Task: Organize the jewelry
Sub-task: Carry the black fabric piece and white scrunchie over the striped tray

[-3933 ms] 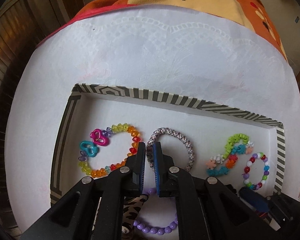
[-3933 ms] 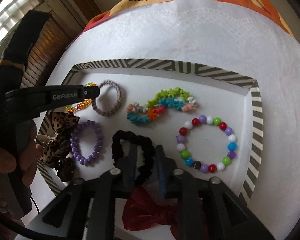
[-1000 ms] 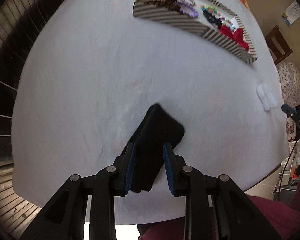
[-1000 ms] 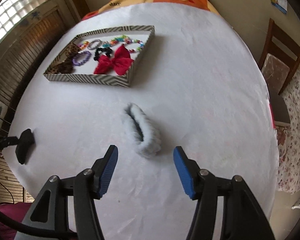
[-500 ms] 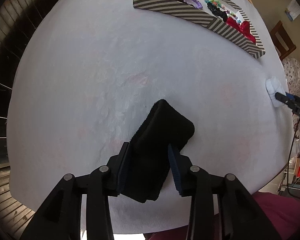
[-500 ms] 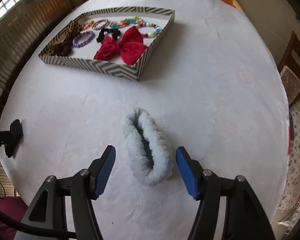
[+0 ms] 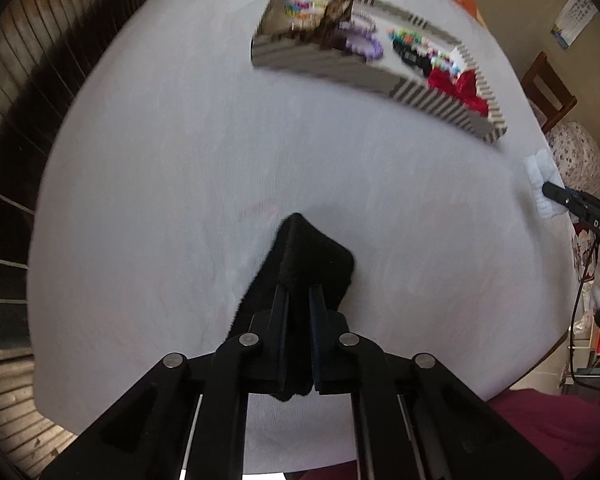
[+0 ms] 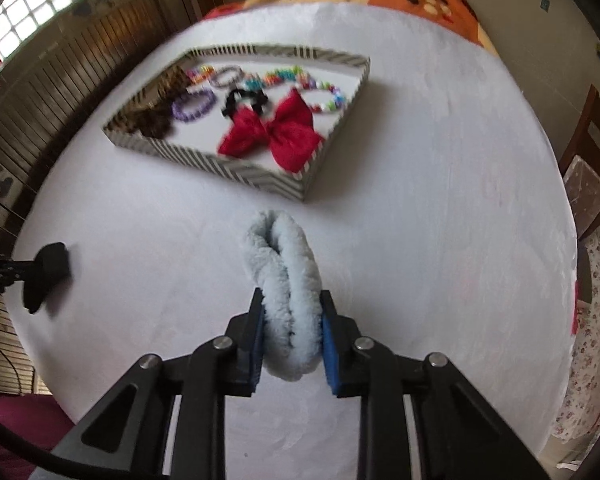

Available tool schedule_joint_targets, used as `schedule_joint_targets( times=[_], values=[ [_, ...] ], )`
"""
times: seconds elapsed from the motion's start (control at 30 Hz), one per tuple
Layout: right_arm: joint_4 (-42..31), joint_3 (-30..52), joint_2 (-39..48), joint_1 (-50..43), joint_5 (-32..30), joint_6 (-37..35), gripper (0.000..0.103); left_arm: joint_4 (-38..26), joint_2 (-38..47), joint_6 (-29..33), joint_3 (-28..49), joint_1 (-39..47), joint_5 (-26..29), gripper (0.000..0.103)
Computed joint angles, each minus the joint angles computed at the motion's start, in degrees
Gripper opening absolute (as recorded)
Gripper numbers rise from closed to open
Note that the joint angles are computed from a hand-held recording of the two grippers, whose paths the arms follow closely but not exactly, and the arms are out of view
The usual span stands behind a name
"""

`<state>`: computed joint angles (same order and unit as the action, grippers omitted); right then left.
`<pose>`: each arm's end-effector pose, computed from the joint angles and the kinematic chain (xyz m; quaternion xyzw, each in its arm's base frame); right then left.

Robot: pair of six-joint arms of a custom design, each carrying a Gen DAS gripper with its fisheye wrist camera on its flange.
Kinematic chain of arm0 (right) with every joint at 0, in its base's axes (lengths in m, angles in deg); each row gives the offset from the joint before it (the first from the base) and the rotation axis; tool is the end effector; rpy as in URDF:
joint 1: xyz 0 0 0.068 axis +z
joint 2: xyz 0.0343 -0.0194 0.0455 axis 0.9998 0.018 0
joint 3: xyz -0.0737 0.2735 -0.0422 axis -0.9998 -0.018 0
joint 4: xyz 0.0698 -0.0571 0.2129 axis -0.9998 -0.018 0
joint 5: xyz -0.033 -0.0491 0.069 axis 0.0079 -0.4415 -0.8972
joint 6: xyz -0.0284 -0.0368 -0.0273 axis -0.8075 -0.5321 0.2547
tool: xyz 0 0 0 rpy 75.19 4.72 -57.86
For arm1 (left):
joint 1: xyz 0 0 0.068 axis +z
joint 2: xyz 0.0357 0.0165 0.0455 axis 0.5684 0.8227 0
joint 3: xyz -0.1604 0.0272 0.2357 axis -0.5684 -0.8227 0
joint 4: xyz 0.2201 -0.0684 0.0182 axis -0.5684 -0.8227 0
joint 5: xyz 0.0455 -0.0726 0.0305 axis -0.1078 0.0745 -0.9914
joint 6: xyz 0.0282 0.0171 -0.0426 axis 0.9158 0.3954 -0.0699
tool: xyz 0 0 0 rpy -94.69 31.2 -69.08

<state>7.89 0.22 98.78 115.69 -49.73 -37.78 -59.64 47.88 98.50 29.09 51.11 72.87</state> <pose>0.2419 0.1183 0.2034 -0.0012 0.9744 0.0585 0.2171 0.3073 0.0813 0.2192 0.1505 0.9792 -0.1043 0.0870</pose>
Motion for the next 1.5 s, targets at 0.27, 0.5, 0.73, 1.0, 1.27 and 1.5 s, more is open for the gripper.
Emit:
schedule_joint_targets(
  times=[0.27,0.5,0.73,1.0,1.27,1.5],
  values=[
    [-2.3,5.5,-1.0,1.4,1.1,-0.1,0.025,-1.0,1.8,-4.7,9.5,-3.9,3.3,0.001],
    [-2.2,10.1,1.7,1.0,1.4,-0.6,0.025,-0.8,5.4,-8.9,19.9,-9.7,4.0,0.001],
    [-3.0,16.3,6.3,-0.1,1.8,-2.2,0.025,-0.7,11.5,-13.8,30.3,-16.1,3.1,0.001],
    [-4.0,23.7,11.9,-3.2,0.7,-3.7,0.025,-3.0,19.8,-17.6,42.1,-21.4,1.6,0.001],
    [-4.8,31.3,18.5,-6.2,-1.1,-4.3,0.025,-6.3,28.2,-20.1,52.9,-24.0,0.0,0.001],
    [-5.8,37.6,25.1,-8.7,-3.2,-5.1,0.025,-9.5,34.2,-21.2,60.9,-25.0,-0.8,0.001]
  ],
)
